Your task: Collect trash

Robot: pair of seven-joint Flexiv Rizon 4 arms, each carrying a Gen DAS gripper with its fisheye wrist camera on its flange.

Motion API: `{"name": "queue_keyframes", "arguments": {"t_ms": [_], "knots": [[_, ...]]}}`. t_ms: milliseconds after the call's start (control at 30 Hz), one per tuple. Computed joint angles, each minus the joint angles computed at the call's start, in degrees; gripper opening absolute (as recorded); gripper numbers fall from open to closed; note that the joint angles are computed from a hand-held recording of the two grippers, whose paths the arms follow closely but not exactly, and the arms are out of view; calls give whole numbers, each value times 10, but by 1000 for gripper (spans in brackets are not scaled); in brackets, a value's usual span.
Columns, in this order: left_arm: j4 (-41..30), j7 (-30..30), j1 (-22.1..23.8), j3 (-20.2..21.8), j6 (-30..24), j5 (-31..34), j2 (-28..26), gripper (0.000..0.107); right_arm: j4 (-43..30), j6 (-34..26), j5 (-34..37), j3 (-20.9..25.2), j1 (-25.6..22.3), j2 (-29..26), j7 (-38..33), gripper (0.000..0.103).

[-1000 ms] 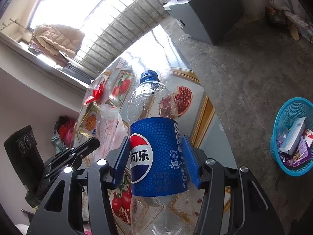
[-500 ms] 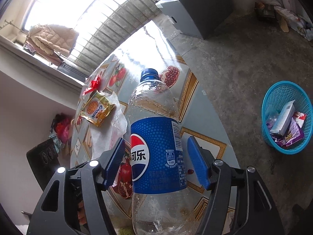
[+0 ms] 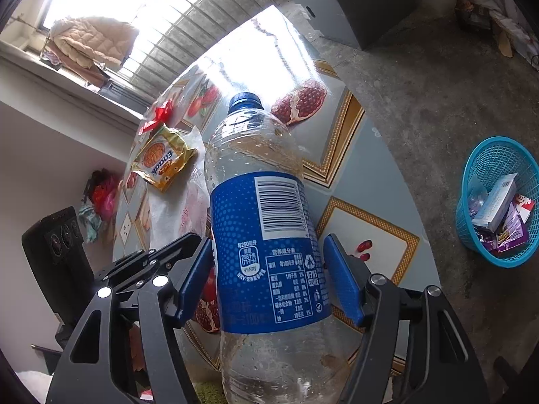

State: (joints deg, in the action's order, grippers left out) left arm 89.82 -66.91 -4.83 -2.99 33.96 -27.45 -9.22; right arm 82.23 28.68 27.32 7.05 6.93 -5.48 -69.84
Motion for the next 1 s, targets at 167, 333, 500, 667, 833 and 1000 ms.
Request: {"name": "queue_keyframes", "arguments": {"t_ms": [167,333,500,667,833,1000], "knots": [[-6,-9,-1,1,6,12,1,0,6,14,39,0,-7,4,-7,61],[-16,-12,-1,2,16,18,6,0,18,35,93,-5,-19,18,-20,60],[-34,-15,-2,-1,27,17,5,0,32,60,119,-13,-25,36,-26,60],[-58,-11,-6,-7,38,14,3,0,47,90,136,-23,-29,56,-31,60],[-95,-5,-15,-18,48,10,-12,0,70,123,146,-36,-34,82,-28,60],[-138,11,-31,-41,29,-11,-38,0,116,162,123,-49,-43,114,3,60]]}}
